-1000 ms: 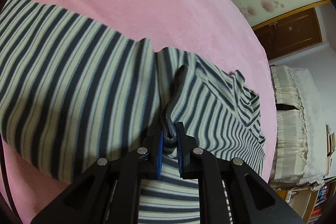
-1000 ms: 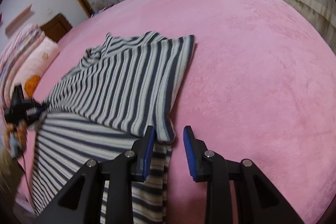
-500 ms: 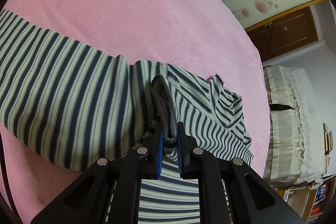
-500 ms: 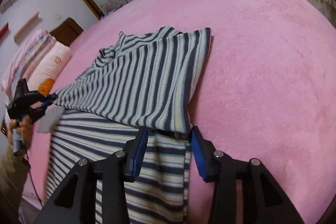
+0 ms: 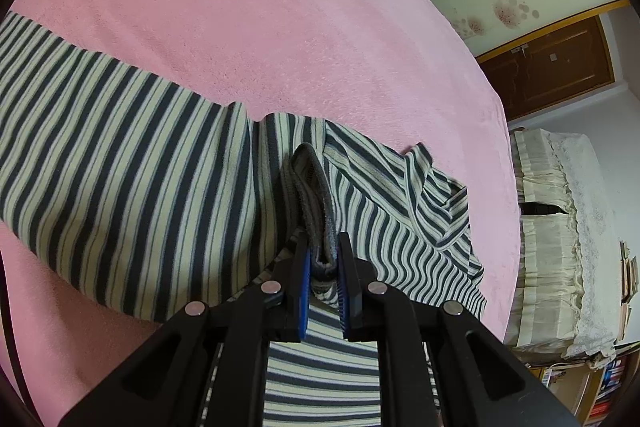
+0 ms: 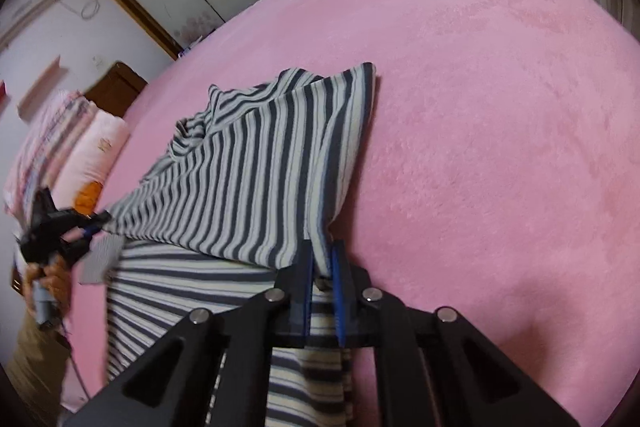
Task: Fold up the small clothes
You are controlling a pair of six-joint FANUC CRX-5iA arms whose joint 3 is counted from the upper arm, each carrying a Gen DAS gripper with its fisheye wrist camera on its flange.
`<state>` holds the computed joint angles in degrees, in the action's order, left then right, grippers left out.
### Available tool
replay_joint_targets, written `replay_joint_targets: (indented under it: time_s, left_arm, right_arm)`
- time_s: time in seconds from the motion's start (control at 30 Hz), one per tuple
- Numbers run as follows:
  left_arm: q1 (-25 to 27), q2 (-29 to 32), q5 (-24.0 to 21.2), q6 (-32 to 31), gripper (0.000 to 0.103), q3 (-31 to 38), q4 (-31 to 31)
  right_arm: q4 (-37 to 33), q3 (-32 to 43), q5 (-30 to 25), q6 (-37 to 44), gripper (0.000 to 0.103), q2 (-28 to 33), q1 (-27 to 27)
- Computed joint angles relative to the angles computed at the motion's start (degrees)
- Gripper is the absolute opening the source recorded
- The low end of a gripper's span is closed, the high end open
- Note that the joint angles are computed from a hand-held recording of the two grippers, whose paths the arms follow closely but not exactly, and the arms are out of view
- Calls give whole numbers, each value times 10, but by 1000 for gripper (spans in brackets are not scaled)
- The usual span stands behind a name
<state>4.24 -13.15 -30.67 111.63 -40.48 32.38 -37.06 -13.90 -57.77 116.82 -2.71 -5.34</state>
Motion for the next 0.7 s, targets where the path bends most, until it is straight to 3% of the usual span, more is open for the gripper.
replay_joint_targets:
  time_s: [0.13,0.27,0.33,0.5,0.6,0.67,0.7]
  left_arm:
    - [7,2,-40,33,9,23,-49]
    - [13,27,-79,68,9,47,-109]
    - [20,40,-74,56,9,36,-104]
    - [30,27,-22,-42,15,-26,-23]
    - [37,7,-34,-45,34,-27,-36]
    - [37,-14,-48,-9,54,-16,-81]
    - [34,-24,-55,14,55,-6,-109]
  right_arm:
    - [-10,16,-23,-6,8,3,-18]
    - [31,6,-7,-26,8,4,5]
    - [50,-3,6,-36,8,7,17]
    - [72,-16,22,-45,10,0,30]
    - [90,-24,30,-57,20,-15,39]
    - [104,-32,41,-62,23,-29,44]
    - [110,-37,46,-66,24,-39,46]
